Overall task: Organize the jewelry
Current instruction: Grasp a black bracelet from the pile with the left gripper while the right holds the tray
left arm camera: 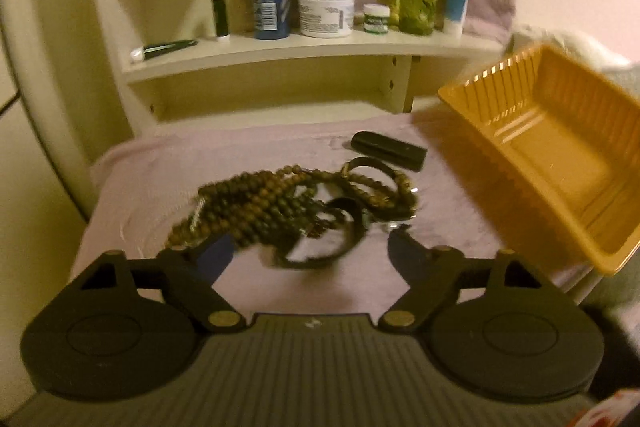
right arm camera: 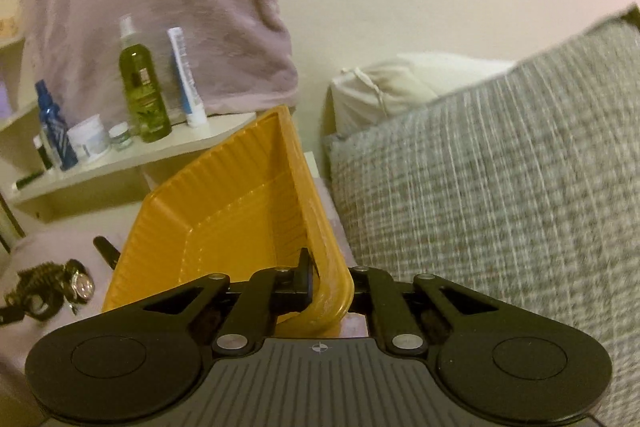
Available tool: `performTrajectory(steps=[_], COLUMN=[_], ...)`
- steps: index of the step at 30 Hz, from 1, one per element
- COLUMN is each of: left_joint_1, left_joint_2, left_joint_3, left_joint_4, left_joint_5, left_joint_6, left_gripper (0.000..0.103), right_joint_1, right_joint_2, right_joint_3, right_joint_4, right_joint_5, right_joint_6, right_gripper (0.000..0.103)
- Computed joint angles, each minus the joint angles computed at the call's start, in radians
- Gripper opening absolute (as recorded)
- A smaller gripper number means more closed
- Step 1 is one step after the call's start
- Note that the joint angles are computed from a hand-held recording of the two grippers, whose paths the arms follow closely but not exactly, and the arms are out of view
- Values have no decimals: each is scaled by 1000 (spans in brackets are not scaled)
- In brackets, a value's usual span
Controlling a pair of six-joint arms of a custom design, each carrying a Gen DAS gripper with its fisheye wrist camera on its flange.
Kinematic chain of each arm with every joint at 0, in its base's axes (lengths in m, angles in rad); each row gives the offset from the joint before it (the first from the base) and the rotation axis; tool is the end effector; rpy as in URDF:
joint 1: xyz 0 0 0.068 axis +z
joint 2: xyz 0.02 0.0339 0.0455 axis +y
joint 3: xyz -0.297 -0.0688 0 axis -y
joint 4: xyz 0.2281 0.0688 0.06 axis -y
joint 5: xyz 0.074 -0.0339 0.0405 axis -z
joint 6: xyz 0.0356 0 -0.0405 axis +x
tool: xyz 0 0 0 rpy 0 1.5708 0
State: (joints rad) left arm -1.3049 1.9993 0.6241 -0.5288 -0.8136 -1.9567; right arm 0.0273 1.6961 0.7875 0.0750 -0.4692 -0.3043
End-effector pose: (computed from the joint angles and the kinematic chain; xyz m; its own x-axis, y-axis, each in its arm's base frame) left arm 0.0813 -0.2001 0.0785 -0.5784 -0.2979 -0.7594 -0.5030 0.8631 0.0445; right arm 0.3152 0.0247 0.1869 -0.6077 -0.2839 -0.7416 -0.5349 0.8367 0.1180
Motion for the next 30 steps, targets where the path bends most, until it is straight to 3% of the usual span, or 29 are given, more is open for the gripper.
performTrajectory(steps=[6,9,13,24,30], left_joint_1=[99,132,142,133,153], left_joint_2=[-24,-7,10,-85,-146], left_joint_3=[-110,-114,-119,-95,-26], left_joint_4=[251,289,297,201,190], left_joint_5=[7,9,20,21,-25], left_joint_6=[357,464,517,463,543], left_gripper=[41,30,10,8,8], right_joint_1=[56,72,84,90,89], right_joint_2=[-38,-45,-51,-50,-44], right_joint_3=[-33,-39,-38,-52,-56], right_joint_4=[41,48,48,82,96], right_joint_5=[60,78,92,94,84], right_joint_6=[-16,-22,-27,-50,-50], right_gripper=[7,7,7,7,7])
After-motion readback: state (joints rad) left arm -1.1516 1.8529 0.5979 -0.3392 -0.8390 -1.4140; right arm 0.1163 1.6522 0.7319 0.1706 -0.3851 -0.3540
